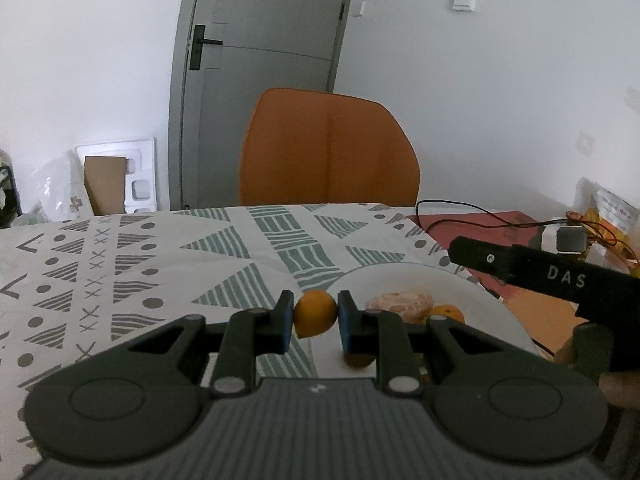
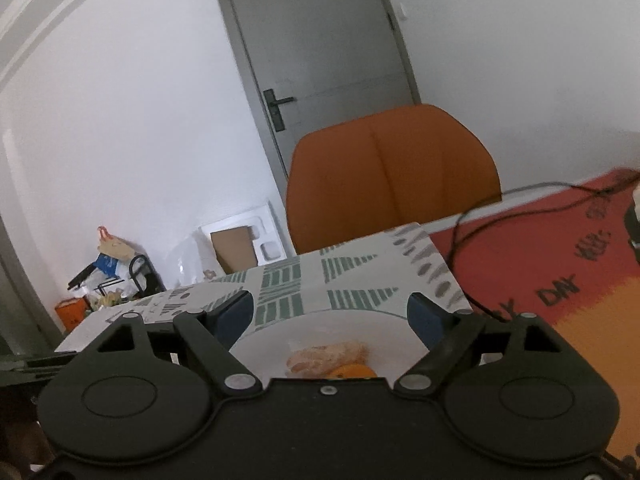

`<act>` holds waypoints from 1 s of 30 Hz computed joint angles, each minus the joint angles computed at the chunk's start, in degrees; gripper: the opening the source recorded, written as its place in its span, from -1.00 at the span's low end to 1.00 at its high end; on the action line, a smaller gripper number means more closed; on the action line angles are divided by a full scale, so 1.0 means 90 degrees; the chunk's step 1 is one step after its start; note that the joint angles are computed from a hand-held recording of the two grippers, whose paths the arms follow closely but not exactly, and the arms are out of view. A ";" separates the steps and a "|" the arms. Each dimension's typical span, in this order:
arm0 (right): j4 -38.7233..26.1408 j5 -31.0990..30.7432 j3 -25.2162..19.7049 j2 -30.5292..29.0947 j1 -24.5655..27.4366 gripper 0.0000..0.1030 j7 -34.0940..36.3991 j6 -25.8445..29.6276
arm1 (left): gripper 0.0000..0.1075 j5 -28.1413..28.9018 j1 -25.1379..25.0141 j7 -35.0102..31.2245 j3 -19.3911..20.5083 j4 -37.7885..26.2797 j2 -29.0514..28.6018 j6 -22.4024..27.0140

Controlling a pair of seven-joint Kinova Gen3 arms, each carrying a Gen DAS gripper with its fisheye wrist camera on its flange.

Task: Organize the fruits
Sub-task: 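Open both tools to drop the bread roll and tangerine into the bowl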

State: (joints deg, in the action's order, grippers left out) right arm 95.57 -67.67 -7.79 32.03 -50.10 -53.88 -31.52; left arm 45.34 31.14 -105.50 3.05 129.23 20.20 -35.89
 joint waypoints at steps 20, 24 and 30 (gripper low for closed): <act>-0.0039 -0.0480 -0.0082 -0.0154 -0.0104 0.93 0.0529 0.0236 | 0.14 0.1711 0.0294 -0.1246 0.0372 0.0430 -0.0658 -0.0664; -0.0029 -0.0758 -0.0198 -0.0213 -0.0216 1.00 0.0882 -0.0016 | 0.37 0.1759 0.0211 -0.1128 0.0487 0.0625 -0.0840 -0.0759; -0.0054 -0.1259 -0.0521 -0.0258 -0.0224 1.00 0.1498 -0.0283 | 0.57 0.1829 0.0164 -0.0984 0.0610 0.0847 -0.1004 -0.0851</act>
State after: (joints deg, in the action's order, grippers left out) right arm 95.09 -79.01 -12.48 29.71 -52.11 -40.39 -34.07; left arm 61.80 32.61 -114.36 8.54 136.85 11.17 -43.55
